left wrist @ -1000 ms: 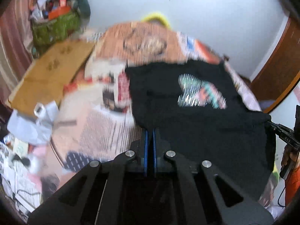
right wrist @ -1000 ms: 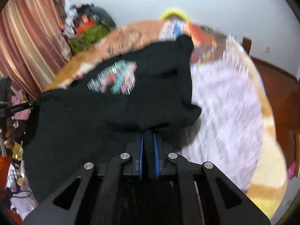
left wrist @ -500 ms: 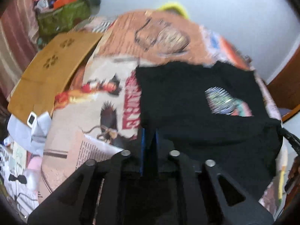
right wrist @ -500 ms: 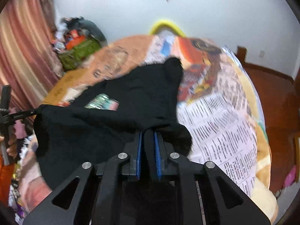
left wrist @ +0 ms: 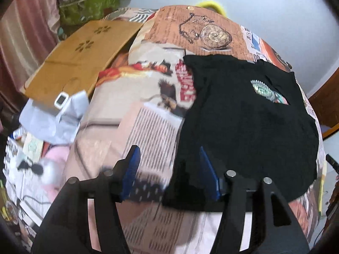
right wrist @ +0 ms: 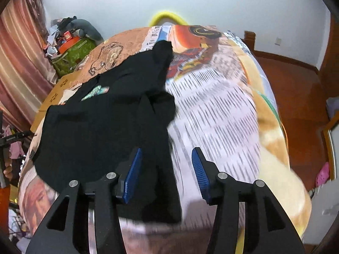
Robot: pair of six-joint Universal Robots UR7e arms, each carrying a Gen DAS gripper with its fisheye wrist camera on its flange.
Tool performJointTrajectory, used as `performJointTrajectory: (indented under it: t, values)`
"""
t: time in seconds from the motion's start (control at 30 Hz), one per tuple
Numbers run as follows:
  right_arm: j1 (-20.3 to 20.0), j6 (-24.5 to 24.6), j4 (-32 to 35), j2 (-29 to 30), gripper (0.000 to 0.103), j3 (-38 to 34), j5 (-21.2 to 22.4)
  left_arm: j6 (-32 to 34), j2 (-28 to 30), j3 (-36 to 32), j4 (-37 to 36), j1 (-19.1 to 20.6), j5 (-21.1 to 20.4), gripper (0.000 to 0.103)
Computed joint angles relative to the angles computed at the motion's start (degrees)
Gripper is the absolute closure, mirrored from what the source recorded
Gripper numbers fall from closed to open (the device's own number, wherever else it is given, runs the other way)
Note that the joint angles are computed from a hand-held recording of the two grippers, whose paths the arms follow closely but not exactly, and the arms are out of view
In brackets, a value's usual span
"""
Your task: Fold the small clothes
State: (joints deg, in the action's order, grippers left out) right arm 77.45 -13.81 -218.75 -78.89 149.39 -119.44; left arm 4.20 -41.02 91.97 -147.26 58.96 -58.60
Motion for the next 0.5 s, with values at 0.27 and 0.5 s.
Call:
performJointTrajectory:
  t: [0.27, 0.5]
  values:
    - [-3.7, 4.0, -0.1, 0.2, 0.057, 4.0, 4.6, -2.9, -1.0, 2.9, 4.2, 1.1, -2.4, 0.046]
    - [-5.2, 3.6, 3.8, 3.2, 0.056, 1.4, 4.8, -3.4, 1.6, 2.8, 4.4, 0.8, -1.1, 0.063]
